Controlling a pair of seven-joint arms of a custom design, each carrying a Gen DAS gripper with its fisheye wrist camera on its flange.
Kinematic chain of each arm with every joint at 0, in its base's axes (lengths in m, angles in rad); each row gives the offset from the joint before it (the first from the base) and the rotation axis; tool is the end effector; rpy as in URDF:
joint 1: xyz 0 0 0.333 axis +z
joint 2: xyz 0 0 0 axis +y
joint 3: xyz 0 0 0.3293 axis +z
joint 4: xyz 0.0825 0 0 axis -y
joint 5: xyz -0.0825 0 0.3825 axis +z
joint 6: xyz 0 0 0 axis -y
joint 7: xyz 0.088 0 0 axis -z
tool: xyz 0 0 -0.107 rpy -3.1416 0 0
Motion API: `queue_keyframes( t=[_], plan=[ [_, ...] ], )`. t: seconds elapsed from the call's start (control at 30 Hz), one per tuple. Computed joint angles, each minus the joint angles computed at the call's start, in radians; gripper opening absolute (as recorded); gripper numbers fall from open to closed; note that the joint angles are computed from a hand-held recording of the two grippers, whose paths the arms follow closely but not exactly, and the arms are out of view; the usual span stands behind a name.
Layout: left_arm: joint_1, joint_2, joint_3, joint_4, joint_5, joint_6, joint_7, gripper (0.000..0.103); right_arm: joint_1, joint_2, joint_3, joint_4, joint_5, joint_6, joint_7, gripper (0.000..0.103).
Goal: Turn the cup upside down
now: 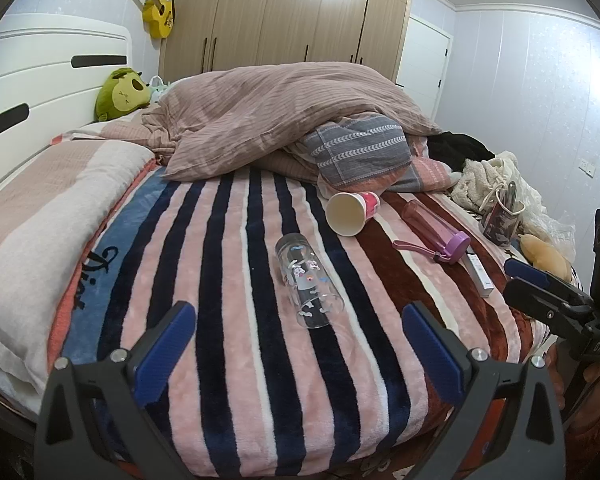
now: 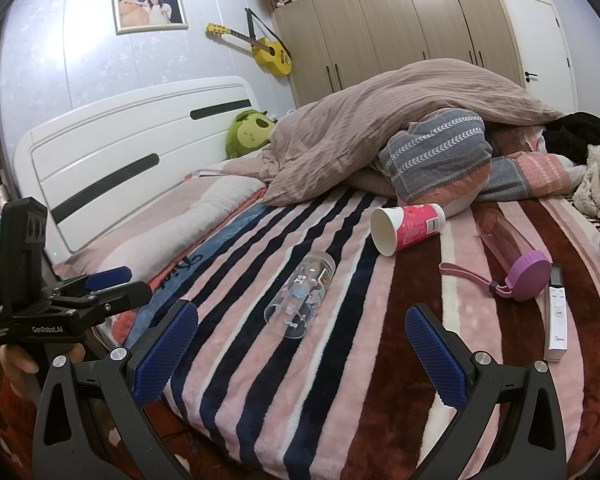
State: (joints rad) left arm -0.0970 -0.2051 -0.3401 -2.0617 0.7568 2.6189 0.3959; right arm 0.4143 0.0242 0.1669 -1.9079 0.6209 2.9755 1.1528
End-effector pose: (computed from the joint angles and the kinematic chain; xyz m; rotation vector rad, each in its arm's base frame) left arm 0.4789 -0.2582 0.6130 -1.8080 1.4888 -0.8921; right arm 0.5321 0.3001 0.6123 -1.7619 1.1182 -0.3834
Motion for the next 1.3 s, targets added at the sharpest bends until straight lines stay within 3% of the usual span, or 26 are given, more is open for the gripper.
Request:
queue_keyframes(
  t=[0.63,0.83,1.1,1.3],
  plan=[
    [-0.003,0.018,0.003,0.013,-0.011,-0.015,0.01,0.102,-0.002,-0.004,-0.003,-0.002,0.001,-0.003,-0.003,0.103],
    [-0.029,0.116,0.038,0.086,-0.018,-0.034,0.036,0.102,-0.026,0.053,0.0,0.056,-0.021,-0.039,-0.009,0.103],
    [-0.104,0.335,0.137,0.265,-0.108,-0.081,0.135,0.102,-0.109,0.2,0.037,0.176,-0.056,-0.108,0.033,0.103],
    [-0.135,0.486,0.2,0.374,-0.238,-0.045,0.228,0.102,-0.171,0.318,0.073,0.28,-0.115,-0.165,0.083,0.103]
  ],
)
